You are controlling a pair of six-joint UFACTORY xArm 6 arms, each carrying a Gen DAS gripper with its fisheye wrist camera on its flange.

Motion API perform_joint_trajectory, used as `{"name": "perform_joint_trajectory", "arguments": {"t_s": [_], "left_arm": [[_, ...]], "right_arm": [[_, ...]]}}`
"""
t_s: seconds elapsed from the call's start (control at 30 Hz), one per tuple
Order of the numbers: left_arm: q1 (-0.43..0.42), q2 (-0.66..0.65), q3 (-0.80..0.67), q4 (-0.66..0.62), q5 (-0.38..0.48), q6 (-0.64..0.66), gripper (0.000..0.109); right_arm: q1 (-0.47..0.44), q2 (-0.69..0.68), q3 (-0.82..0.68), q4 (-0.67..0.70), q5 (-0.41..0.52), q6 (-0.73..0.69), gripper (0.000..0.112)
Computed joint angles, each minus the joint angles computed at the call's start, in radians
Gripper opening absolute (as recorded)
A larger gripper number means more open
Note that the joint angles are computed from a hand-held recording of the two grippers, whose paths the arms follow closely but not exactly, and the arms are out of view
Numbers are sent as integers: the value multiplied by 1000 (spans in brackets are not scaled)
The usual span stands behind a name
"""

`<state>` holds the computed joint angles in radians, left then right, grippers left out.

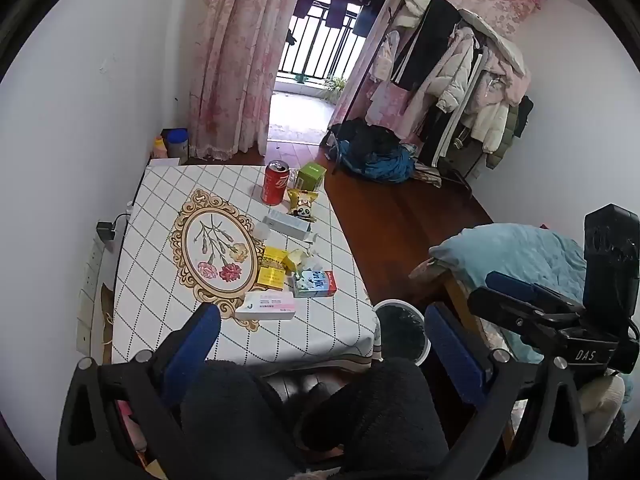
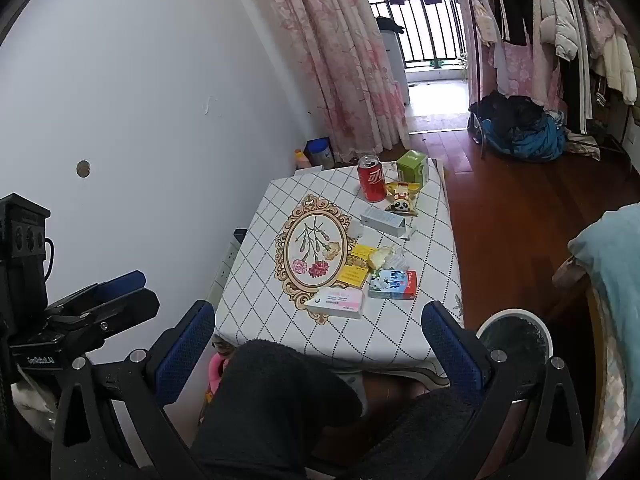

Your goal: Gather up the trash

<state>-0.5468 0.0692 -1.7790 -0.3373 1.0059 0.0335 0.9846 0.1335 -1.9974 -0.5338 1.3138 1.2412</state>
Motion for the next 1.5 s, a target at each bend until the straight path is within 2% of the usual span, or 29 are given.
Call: {"name": "perform_joint_trajectory", "arguments": {"t_s": [0.2, 0.53, 0.57, 0.73, 1.5], "left_arm": [[0, -3, 10, -12, -14, 10, 103], [10, -7, -5, -33, -3, 24, 103], [10, -7, -4, -35, -3, 27, 103], [-3, 15, -51, -26, 9, 21, 103], [-19, 5, -47, -22, 1, 17, 103]], "right_arm": [[6, 40, -65, -17, 31, -16, 103], [1, 29, -39, -24, 12, -5, 103], [5, 51, -81, -29, 32, -14, 103], [23, 53, -110, -50, 64, -9, 103], [50, 41, -117, -79, 101, 8, 103]]}}
